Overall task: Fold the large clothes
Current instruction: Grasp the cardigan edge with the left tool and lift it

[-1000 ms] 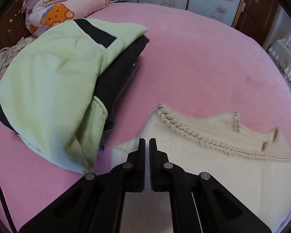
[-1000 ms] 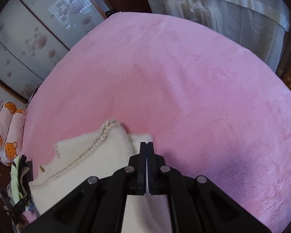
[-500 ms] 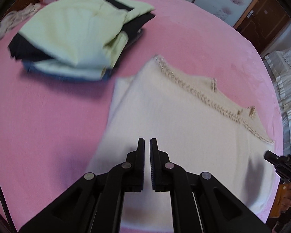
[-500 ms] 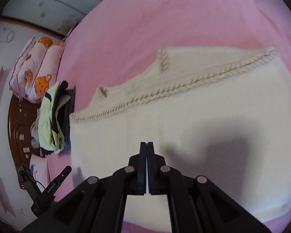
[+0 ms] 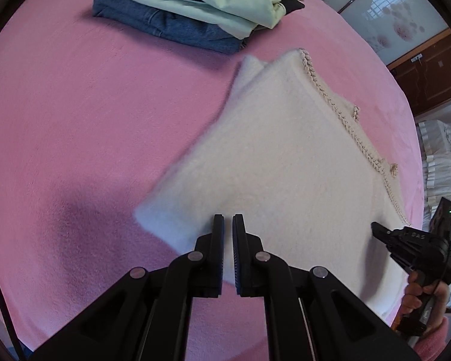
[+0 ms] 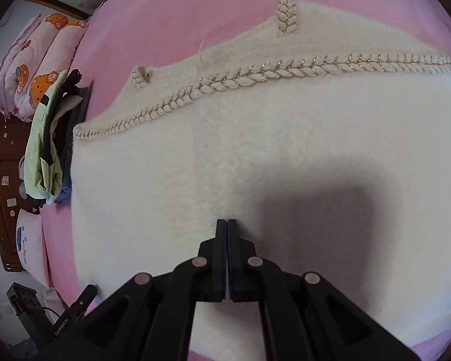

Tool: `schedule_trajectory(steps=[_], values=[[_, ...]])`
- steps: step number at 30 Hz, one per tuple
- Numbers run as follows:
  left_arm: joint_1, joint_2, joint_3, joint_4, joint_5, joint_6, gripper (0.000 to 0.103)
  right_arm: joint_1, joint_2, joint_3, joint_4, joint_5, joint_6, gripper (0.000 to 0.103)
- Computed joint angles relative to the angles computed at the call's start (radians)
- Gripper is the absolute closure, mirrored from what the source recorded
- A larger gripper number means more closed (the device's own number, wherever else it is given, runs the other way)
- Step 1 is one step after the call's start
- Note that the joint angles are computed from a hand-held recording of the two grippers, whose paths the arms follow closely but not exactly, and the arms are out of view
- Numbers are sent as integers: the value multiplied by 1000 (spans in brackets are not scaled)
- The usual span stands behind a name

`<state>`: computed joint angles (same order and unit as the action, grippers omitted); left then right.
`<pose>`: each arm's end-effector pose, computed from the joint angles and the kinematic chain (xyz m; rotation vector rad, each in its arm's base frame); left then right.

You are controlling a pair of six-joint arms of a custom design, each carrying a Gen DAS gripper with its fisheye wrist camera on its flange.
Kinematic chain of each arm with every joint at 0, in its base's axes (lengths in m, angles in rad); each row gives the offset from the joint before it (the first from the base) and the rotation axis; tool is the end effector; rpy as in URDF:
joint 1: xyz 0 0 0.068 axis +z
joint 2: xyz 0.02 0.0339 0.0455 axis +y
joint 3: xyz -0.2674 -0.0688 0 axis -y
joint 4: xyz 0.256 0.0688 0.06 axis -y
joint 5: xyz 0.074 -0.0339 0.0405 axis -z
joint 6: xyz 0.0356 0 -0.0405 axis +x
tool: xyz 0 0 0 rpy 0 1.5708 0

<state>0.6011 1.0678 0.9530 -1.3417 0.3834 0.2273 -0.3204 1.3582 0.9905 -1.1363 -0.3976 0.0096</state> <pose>0.1432 0.0820 0.2717 -0.4987 2.8073 -0.4409 0.2237 -0.0597 0.2323 0.4666 2.9236 0.5739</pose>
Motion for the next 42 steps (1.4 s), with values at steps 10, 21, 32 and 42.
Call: schedule_trajectory(steps=[10,21,32,42], values=[[325,48,-41,-180,103,177,66,57,-35,-23,33,74,-20,103],[448,170,-200,-38,296,257,43,-1,-15,-25,23,9,-51,103],[179,237,-205,289,396,-13,43,-9,-35,-50,44,-2,-40,103],[220,167,-208,263,410,39,75,-17,-47,-73,75,-12,23,103]])
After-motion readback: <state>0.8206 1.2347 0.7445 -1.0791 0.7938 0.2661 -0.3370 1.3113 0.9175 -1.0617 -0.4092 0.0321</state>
